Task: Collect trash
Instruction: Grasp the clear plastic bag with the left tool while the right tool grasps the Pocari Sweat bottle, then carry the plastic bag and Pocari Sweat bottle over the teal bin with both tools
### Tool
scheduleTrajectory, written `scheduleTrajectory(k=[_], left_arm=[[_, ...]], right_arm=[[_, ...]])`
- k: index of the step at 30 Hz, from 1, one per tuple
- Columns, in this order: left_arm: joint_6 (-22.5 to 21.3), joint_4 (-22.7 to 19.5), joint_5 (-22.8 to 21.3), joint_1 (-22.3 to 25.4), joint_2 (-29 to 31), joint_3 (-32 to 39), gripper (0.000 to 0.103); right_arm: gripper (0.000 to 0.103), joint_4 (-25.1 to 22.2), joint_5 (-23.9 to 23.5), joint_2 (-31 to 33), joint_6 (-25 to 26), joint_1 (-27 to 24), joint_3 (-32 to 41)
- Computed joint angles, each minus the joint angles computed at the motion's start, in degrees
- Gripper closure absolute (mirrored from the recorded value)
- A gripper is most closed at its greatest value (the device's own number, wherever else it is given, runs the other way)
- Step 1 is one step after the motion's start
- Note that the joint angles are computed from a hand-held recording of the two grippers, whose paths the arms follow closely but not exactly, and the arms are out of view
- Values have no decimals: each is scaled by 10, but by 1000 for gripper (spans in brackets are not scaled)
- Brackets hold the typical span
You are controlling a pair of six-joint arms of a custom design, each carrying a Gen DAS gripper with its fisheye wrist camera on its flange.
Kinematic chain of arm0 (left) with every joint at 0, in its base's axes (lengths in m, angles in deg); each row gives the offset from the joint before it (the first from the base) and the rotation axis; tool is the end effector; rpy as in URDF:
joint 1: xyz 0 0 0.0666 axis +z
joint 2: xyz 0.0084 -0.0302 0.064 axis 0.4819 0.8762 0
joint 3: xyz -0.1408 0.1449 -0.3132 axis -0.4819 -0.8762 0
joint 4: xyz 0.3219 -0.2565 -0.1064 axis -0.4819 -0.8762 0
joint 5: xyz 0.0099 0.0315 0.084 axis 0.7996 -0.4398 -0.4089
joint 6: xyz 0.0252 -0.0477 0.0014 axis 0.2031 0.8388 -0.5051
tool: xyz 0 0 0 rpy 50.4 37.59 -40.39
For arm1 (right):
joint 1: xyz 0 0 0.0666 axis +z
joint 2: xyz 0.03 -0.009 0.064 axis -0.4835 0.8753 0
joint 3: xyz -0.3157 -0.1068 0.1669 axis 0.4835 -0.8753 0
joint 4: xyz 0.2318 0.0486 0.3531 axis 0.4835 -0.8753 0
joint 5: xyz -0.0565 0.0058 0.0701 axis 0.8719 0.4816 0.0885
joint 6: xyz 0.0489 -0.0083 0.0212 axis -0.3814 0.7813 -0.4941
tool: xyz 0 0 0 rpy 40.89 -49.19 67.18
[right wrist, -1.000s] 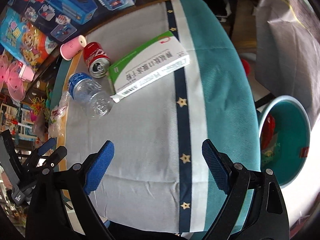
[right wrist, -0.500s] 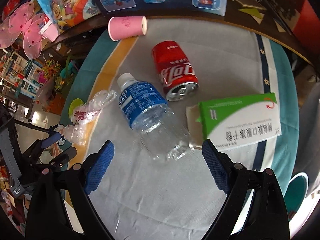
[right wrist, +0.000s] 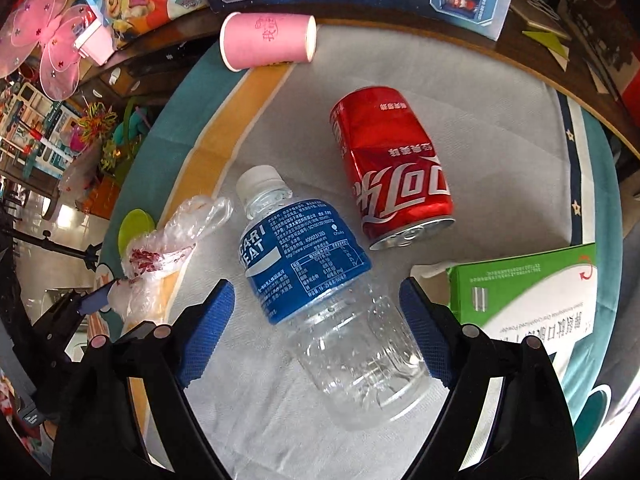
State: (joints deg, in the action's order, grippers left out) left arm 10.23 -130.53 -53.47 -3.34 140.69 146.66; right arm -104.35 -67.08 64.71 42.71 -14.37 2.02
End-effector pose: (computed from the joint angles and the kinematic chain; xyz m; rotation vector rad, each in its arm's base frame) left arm 0.3748 -0.2384 0.3380 0.1401 2.6551 -0.4264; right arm 0.4674 0.1253 0.3553 -0.0909 2.8489 0.2689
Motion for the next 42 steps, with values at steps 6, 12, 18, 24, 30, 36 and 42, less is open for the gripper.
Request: scheduleTrajectory(k=[6, 12, 18, 24, 30, 36, 42], left_arm=[[-2, -3, 5, -7, 5, -2, 42], [1, 0, -11, -8, 23, 12, 42], [-4, -4, -33, -26, 27, 16, 73], [12, -7, -25, -42, 6, 4, 77], [29, -2, -24, -68, -12, 4, 77], [39, -9, -40, -99, -20, 19, 77], [41, -23, -62, -137, -10, 47, 77]], right_arm=[[34, -3, -21, -3, 6, 6, -12], [34, -5, -62, -17, 3, 4, -34], [37, -6, -85, -30, -13, 0, -63], [37, 4, -130, -88, -38, -17, -108], [37, -4, -161, -148, -53, -39, -145], [37, -9, -177, -200, -59, -68, -165], [37, -29, -202, -263, -46, -126, -192]])
